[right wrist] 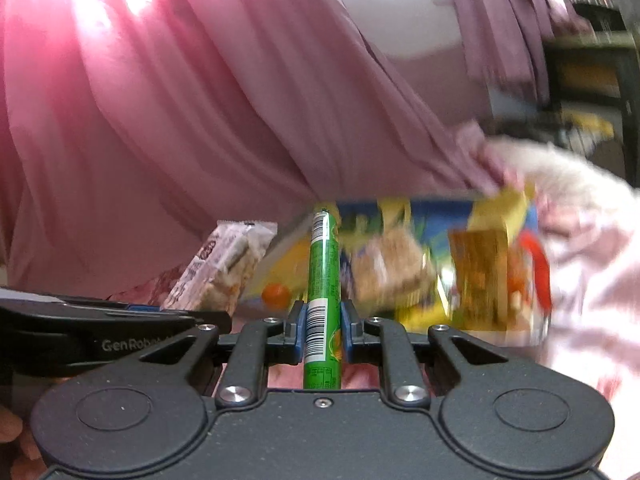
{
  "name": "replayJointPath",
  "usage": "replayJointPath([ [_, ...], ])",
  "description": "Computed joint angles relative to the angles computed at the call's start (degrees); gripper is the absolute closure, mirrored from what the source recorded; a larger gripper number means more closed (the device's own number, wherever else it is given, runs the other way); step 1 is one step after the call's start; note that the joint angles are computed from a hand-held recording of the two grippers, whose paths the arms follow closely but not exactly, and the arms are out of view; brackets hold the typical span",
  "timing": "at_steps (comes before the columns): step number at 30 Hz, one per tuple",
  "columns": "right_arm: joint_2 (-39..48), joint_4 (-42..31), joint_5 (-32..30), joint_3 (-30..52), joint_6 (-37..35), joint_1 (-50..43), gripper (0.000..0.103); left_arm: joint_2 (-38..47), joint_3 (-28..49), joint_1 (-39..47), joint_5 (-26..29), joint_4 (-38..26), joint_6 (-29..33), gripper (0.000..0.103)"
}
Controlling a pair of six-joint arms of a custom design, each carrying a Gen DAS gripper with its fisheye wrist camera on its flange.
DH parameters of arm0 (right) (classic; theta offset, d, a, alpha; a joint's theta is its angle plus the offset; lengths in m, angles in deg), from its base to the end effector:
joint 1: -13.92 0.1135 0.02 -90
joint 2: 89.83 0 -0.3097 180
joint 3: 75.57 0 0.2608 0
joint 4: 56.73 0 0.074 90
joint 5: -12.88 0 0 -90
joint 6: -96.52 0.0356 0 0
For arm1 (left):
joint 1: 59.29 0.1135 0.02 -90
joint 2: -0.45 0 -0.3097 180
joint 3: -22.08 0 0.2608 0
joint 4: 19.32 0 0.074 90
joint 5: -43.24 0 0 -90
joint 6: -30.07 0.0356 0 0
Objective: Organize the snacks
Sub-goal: 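Lift and carry the cereal bar and green tube over the grey tray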
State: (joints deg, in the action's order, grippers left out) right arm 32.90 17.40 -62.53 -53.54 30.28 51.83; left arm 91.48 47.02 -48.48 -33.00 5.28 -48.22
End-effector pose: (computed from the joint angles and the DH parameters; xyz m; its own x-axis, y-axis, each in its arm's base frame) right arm 0.1917 0.1379 0.0693 -0.4909 0.1119 -0.8640 -0.2393 0.9362 0.2572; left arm 0.2104 0.0316 0.1128 -0.6386 0.0788 -0.7655 0.1251 0.9921 -0.0023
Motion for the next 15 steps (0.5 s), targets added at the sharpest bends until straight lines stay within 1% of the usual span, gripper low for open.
replayJointPath([
  [4,-2.39,-3.74,0.00,4.38,-4.75,-2.48,0.084,5.35,4.34,-1.39,-0.96,4.18,-2.66,0.065],
  [6,-2.17,-3.82,0.49,6.53,-7.60,-3.23,0.084,8.50,7.06,-2.20,-1.23,6.08,-4.88,0.065],
  [8,-1.48,-3.25,0.40,8.23,-9.66,-4.11,0.084,11.50,9.66,-2.85,-1.56,7.39,-7.19,0.065],
  [11,0.14,-2.67,-0.56,11.14,-11.73,-6.07,0.084,16.09,14.63,-4.03,-2.26,7.60,-10.58,0.065],
  [15,3.79,0.73,-1.43,14.43,-13.65,-9.41,0.084,20.92,19.96,-6.57,-5.74,7.38,-10.43,0.064],
])
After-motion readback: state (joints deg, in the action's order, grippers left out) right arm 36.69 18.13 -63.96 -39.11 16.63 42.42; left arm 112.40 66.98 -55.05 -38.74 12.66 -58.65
